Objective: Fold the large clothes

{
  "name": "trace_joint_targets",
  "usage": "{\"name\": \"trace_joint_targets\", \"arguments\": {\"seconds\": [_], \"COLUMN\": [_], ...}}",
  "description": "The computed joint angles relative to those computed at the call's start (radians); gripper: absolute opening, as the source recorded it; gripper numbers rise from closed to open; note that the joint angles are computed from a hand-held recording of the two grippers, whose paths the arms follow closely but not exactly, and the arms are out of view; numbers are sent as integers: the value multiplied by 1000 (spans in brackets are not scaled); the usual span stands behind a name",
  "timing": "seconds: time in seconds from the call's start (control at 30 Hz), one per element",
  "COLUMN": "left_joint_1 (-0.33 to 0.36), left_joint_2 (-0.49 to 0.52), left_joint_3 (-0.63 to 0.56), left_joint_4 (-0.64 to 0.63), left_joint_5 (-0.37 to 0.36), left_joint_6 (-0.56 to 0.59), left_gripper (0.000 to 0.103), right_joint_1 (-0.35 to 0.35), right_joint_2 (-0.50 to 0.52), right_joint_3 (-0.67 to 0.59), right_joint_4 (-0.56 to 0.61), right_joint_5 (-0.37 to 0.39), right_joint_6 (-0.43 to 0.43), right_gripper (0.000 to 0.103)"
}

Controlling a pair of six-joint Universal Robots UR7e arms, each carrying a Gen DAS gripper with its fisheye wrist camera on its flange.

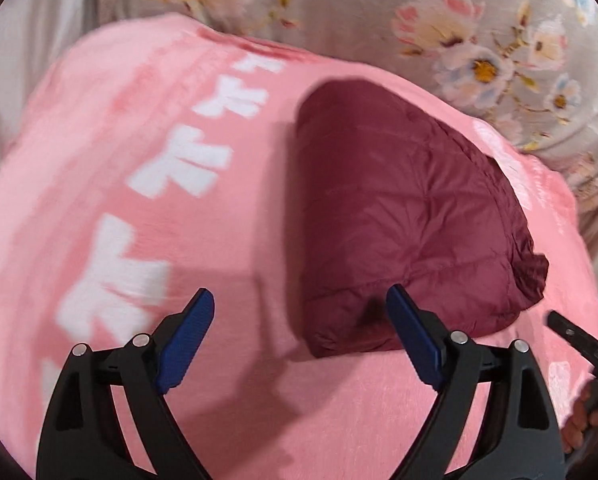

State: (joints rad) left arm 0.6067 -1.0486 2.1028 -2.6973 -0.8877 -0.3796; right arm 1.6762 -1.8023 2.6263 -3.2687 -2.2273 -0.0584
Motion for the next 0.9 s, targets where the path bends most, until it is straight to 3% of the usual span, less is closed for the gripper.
{"name": "trace_joint_targets", "arguments": {"seconds": [0.03, 0.13, 0.27, 0.37, 0.5, 0.73, 0.9], "left_joint_1": [-31, -103, -125, -129, -102, -76, -70], "left_joint_2": [6, 56, 142, 219, 277, 315, 344], "left_joint_3": [-2, -31, -116, -170, -189, -138, -121], "left_joint_4": [4, -3, 43, 106, 136, -22, -98], "left_joint_5": [67, 214, 245, 314, 284, 262, 269], "left_joint_6": [-2, 15, -20, -79, -133, -108, -91], "left_gripper": [85, 85, 85, 85, 85, 89, 93], "right_joint_1": [73, 171, 167, 136, 81, -17, -19], "right_joint_2": [55, 171, 296, 397, 458, 486, 577], "right_joint_3": [-27, -107, -209, -246, -230, -185, -178], "right_joint_4": [-39, -78, -57, -120, -216, -341, -526], "right_joint_5": [-88, -192, -244, -297, -295, -191, -211], "right_joint_6": [-22, -67, -73, -98, -132, -163, -272], "right_gripper": [22, 16, 8, 8, 8, 8, 7]}}
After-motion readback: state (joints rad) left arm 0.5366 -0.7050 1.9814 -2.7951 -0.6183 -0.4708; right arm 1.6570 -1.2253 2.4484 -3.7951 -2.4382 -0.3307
